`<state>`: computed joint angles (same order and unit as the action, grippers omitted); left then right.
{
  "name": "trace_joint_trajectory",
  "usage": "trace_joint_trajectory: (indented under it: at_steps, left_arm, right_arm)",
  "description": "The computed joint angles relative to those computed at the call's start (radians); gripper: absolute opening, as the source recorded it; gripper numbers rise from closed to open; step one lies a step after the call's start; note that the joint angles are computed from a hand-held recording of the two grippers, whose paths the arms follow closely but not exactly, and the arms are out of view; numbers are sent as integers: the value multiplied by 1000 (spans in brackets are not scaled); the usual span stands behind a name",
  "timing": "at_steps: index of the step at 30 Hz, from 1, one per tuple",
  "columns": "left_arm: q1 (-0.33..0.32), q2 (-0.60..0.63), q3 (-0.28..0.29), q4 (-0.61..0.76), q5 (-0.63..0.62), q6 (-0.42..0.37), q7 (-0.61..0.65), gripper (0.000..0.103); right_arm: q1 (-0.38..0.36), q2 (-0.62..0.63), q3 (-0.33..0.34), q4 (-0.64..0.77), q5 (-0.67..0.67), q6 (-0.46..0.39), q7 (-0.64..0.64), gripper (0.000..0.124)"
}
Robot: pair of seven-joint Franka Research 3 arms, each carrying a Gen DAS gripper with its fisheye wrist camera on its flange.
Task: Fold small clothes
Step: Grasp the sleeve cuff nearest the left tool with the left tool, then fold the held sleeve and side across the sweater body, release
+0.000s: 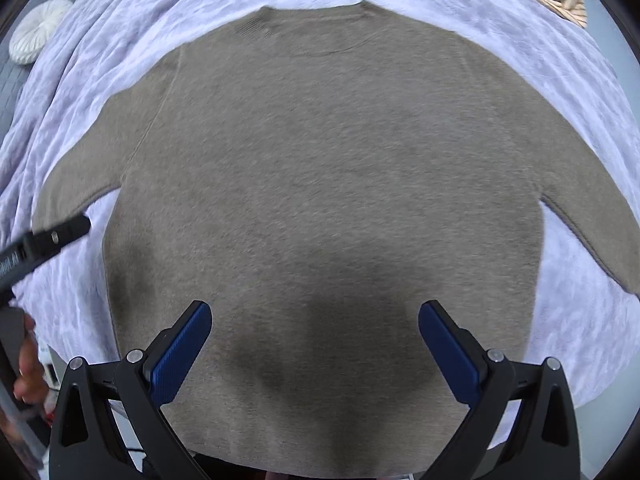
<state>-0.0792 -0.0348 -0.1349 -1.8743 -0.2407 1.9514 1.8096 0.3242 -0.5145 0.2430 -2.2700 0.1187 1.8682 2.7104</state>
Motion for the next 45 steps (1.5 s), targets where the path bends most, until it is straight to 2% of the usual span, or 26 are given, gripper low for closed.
trace_joint_trajectory:
  at_steps: [7,11,14,15,16,17,18,19,23,26,32,38,41,45]
  left_arm:
    - [92,140,43,60,-55,127,-35,103]
    - [159,237,41,112,-128,165,-91,103]
    - [204,273,25,121,-208,241,-100,98]
    - [202,276,24,117,-188,288,-119,82]
    - [199,281,24,118,-160,316,-143,60]
    - [205,288,18,121,-161,337,-146,48]
    - [215,292,8,119,-180,356,-131,20]
    - [228,296,-3,121,-207,360,-105,6]
    - [242,258,-28,99,-249,417,3,6]
    - [241,195,-47,77,-345,405,152,6]
    - [137,106,-69,98,-513,318,390,6]
    - [-35,97,-121,107,-553,251,473,6]
    - [-122,109,-155,92,-489,241,441,6]
    - [-226,118,-181,3,-228,314,333,7]
  right_arm:
    - [35,113,8,39,2,99,-45,103]
    - [57,177,7,70,-15,134,-64,103]
    - [73,217,-2,90,-15,162,-82,103]
    - [79,226,-2,95,-16,172,-85,103]
    - [84,236,-3,101,-20,177,-90,103]
    - [87,245,-4,107,-25,184,-95,103]
    - [92,255,-5,111,-31,199,-102,103]
    - [96,261,-7,113,-31,212,-108,103]
    - [111,271,-11,106,-30,262,-127,103]
    - [112,262,-10,99,-45,292,-123,103]
    - [79,183,-1,38,-129,336,-52,103]
    - [-1,-24,17,-105,-178,284,72,103]
    - [-38,-153,19,-186,-171,225,109,103]
    - [-73,-316,8,-315,-125,162,138,103]
